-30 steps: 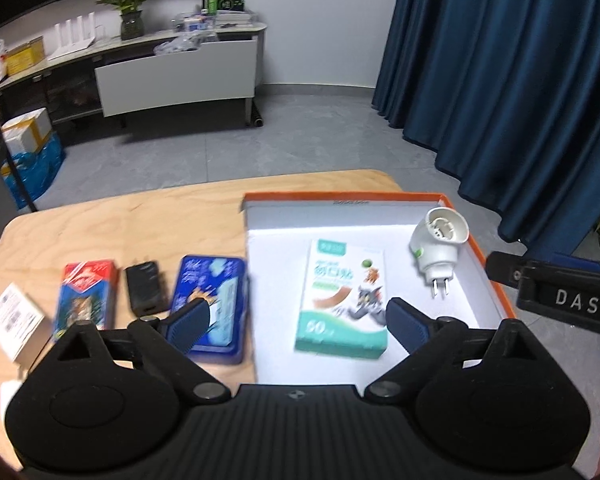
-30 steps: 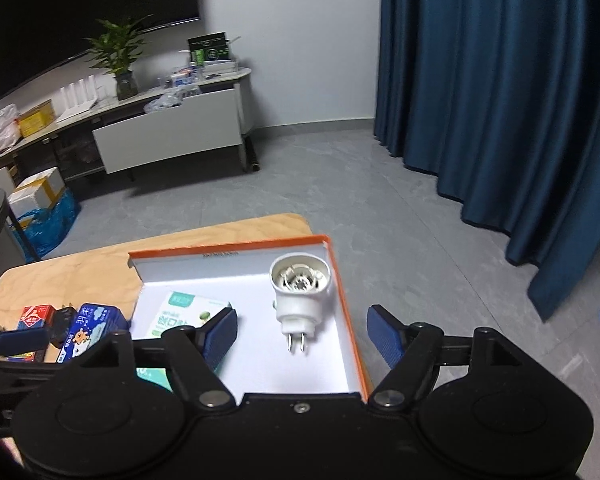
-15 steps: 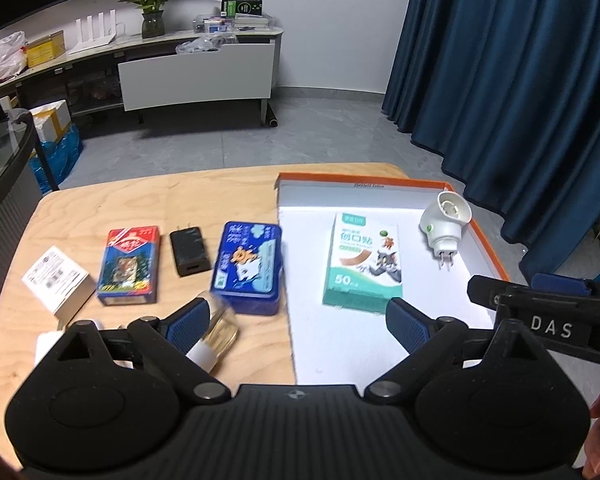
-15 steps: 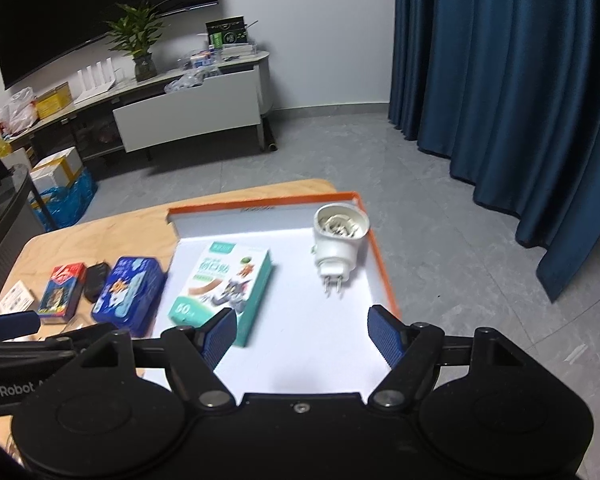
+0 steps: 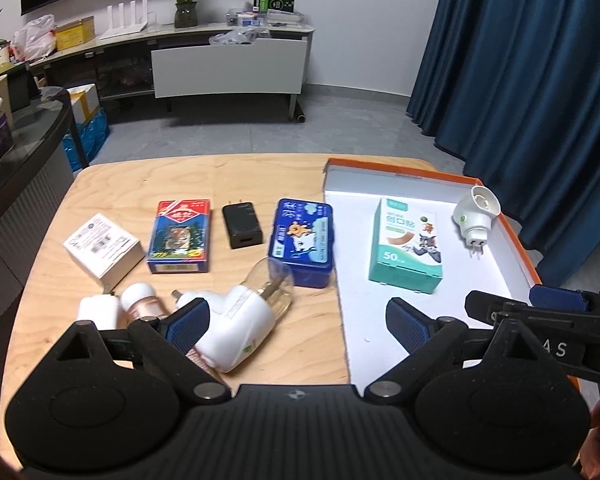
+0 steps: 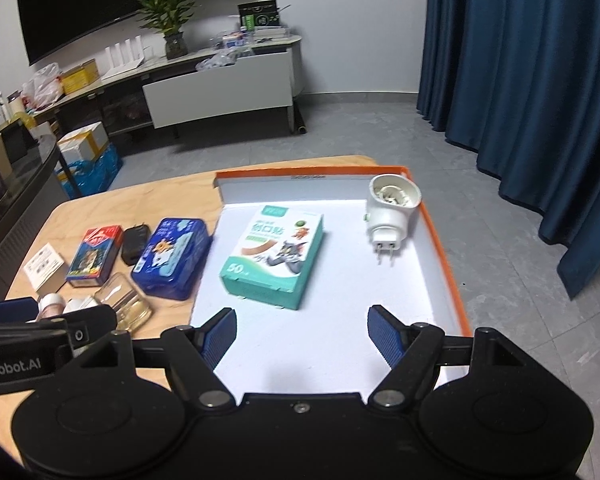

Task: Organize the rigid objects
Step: 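Withdraw both open tools from the tray back over the table items, then grasp white square charger with left tool while right tool grasps glass-bottle diffuser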

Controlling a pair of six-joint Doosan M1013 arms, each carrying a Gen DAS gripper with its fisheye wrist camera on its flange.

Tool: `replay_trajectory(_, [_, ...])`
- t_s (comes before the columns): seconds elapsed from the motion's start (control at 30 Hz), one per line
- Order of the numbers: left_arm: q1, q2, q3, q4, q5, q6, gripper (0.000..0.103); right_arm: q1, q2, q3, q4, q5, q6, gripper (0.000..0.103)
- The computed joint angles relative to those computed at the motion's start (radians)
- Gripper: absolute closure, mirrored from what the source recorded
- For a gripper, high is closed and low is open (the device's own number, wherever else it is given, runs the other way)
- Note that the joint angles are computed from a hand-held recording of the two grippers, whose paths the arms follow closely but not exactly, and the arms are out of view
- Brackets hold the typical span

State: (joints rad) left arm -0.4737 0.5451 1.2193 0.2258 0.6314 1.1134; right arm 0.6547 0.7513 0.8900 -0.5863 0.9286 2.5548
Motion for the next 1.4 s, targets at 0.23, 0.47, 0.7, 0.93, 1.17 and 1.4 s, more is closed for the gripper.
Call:
replay_trajectory(0.23, [0.007,-0.012,0.020,0.021,-0.005,-0.025,0.006,0.009,0.015,-0.026,0.020,0.006,-0.039,0.017])
replay_trajectory(0.47, [0.014,-0.016,0.031,0.022,-0.004,-0.034,0.006,0.012,0.032,-0.051,0.050,0.013,-0.078,0.017])
replay_trajectory(0.7, [0.020,-0.021,0.045,0.013,-0.013,-0.034,0.006,0.015,0.042,-0.067,0.068,0.019,-0.110,0.017])
replay_trajectory(0.93, [0.027,-0.024,0.058,0.001,-0.013,-0.042,0.006,0.016,0.057,-0.087,0.097,0.027,-0.138,0.017])
replay_trajectory(1.17, [0.036,-0.040,0.098,0.048,-0.036,-0.100,0.005,0.020,0.066,-0.097,0.126,0.026,-0.176,0.017])
replay_trajectory(1.4, [0.059,-0.055,0.147,0.064,-0.042,-0.176,0.005,0.017,0.060,-0.078,0.154,0.011,-0.159,0.017])
